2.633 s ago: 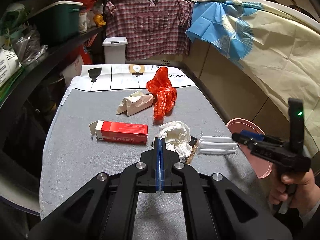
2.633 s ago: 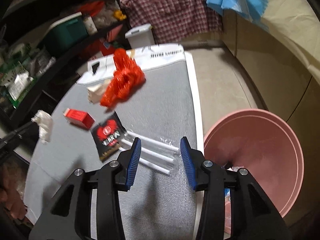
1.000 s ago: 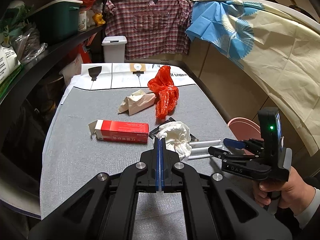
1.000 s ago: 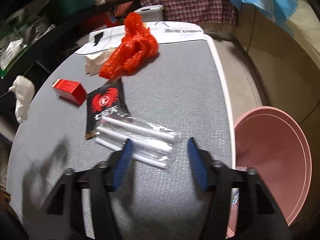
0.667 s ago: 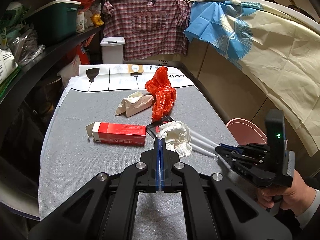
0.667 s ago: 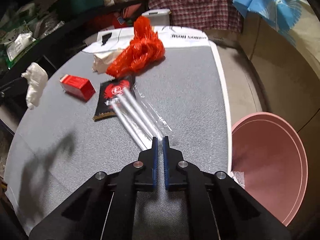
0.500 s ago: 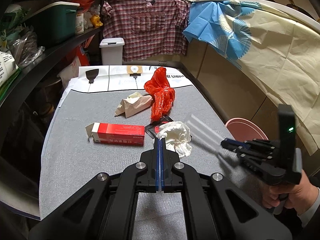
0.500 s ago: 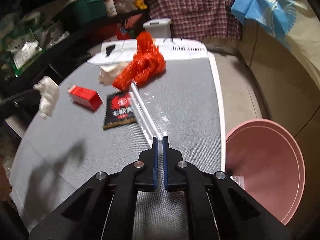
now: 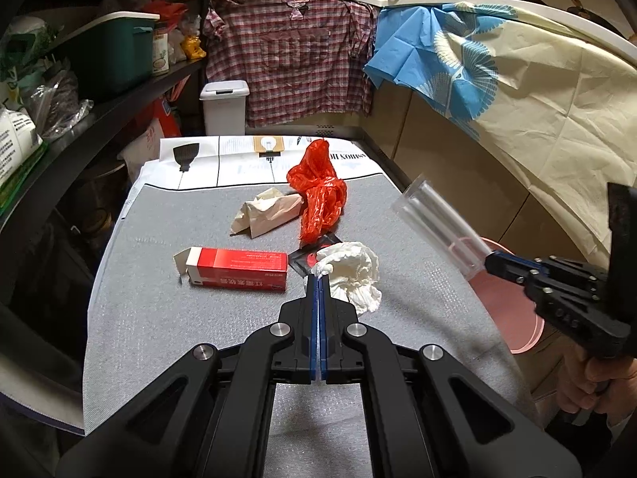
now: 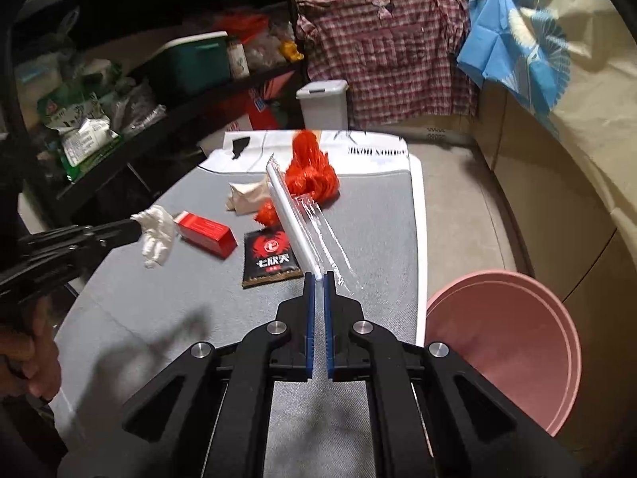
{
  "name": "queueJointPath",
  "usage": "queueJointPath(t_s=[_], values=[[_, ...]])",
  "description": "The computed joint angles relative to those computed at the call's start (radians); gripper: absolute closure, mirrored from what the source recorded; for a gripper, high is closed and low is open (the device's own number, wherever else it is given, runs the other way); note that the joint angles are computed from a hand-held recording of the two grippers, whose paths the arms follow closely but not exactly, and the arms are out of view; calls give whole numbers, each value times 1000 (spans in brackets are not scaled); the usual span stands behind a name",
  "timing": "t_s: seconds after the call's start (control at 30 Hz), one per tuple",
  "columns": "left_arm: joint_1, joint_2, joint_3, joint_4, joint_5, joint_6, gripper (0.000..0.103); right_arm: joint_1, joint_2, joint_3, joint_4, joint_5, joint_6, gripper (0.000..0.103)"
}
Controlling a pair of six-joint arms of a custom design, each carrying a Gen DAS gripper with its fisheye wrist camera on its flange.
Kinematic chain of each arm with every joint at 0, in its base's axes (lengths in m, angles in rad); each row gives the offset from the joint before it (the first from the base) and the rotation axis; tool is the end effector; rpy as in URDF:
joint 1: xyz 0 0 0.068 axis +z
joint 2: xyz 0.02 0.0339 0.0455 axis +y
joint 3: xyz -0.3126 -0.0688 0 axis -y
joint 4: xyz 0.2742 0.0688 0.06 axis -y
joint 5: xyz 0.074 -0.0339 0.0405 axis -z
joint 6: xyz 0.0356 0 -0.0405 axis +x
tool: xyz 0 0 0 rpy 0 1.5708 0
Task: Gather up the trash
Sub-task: 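Carry the white tissue and straw pack over the pink bucket with both grippers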
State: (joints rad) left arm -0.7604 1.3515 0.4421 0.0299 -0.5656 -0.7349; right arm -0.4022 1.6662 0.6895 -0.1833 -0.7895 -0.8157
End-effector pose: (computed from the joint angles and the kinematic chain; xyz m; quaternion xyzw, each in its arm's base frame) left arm 0.1828 -0.1475 0.1589 -0.0830 0.9046 -0.0287 0.4171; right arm 0.2791 -0.0913 0.1402 -0.2623 0.8683 0.2011 0.3698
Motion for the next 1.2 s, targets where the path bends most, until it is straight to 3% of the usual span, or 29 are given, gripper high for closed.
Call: queueJointPath(t_s=[0.3, 0.63, 0.83, 0.97, 1.2], values=[[-36, -4, 29, -26, -25, -11, 103, -111, -73, 122, -257, -89, -93, 99], [-83, 36, 90, -43, -49, -20, 103, -240, -45, 241, -399, -127, -204, 99], [-103, 93, 145, -30, -44, -14, 103, -316, 42, 313, -385, -127, -185, 99], [-119, 158, 204, -15, -32, -1, 103, -348, 81, 312, -275, -101, -121, 99], [-139, 275, 314, 8, -2, 24, 103, -366, 168, 346, -206, -41, -65, 99]])
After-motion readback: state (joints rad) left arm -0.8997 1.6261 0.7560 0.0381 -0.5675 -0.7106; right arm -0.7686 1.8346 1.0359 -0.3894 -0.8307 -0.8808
